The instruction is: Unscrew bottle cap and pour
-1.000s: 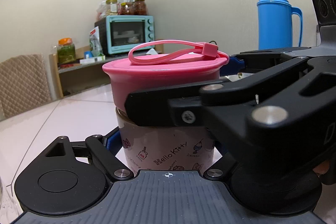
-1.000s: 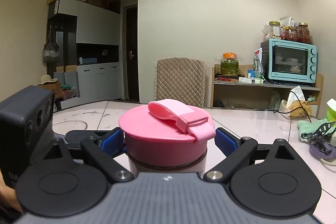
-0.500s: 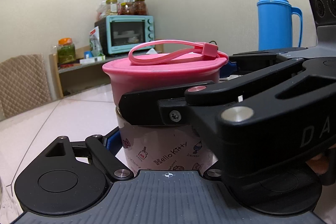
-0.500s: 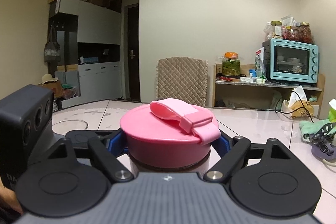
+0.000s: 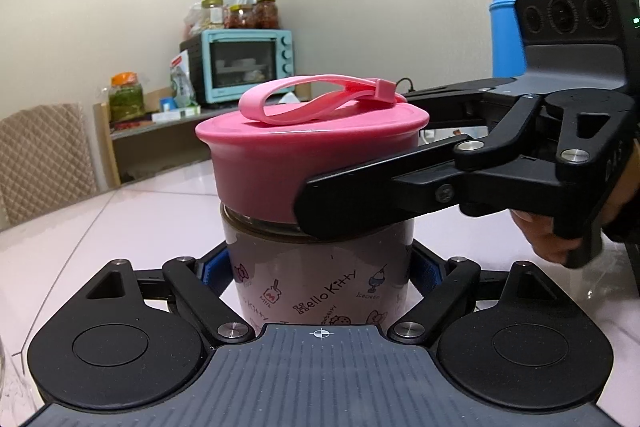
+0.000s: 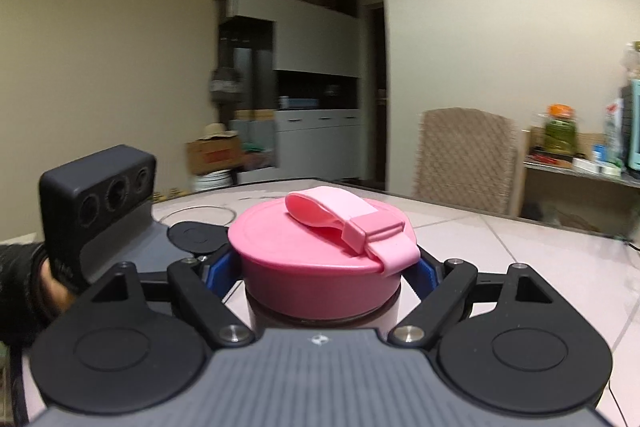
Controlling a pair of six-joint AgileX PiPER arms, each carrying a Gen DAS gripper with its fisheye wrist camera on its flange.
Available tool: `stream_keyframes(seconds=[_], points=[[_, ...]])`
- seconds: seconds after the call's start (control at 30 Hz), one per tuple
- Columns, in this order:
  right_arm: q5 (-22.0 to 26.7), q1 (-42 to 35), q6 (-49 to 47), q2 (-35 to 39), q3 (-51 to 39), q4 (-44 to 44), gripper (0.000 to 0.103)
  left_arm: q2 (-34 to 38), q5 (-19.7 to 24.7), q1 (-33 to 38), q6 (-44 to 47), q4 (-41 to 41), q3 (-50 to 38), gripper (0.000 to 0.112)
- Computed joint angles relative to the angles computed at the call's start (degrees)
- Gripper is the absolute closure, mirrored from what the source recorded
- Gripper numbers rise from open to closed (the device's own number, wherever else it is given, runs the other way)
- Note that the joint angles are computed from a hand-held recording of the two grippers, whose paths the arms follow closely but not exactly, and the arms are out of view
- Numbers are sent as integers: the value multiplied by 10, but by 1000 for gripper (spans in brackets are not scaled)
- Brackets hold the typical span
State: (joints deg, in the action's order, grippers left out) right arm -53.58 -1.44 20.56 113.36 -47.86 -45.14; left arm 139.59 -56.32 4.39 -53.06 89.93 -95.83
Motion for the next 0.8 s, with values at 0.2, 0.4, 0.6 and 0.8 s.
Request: stream_keyframes(seconds=[0.2, 0.4, 0.6, 0.8], points=[[-2, -14, 25, -5, -10, -46, 18, -1, 0, 0, -1, 1, 0, 22], [25, 23, -21, -40, 31, 45, 11, -3, 1, -1, 3, -2, 5, 22], [54, 97, -120, -77, 83, 248, 7, -2, 1, -1, 2, -2, 4, 22], [43, 166, -210, -76, 99, 437, 7, -2, 1, -2, 2, -2, 4, 22]])
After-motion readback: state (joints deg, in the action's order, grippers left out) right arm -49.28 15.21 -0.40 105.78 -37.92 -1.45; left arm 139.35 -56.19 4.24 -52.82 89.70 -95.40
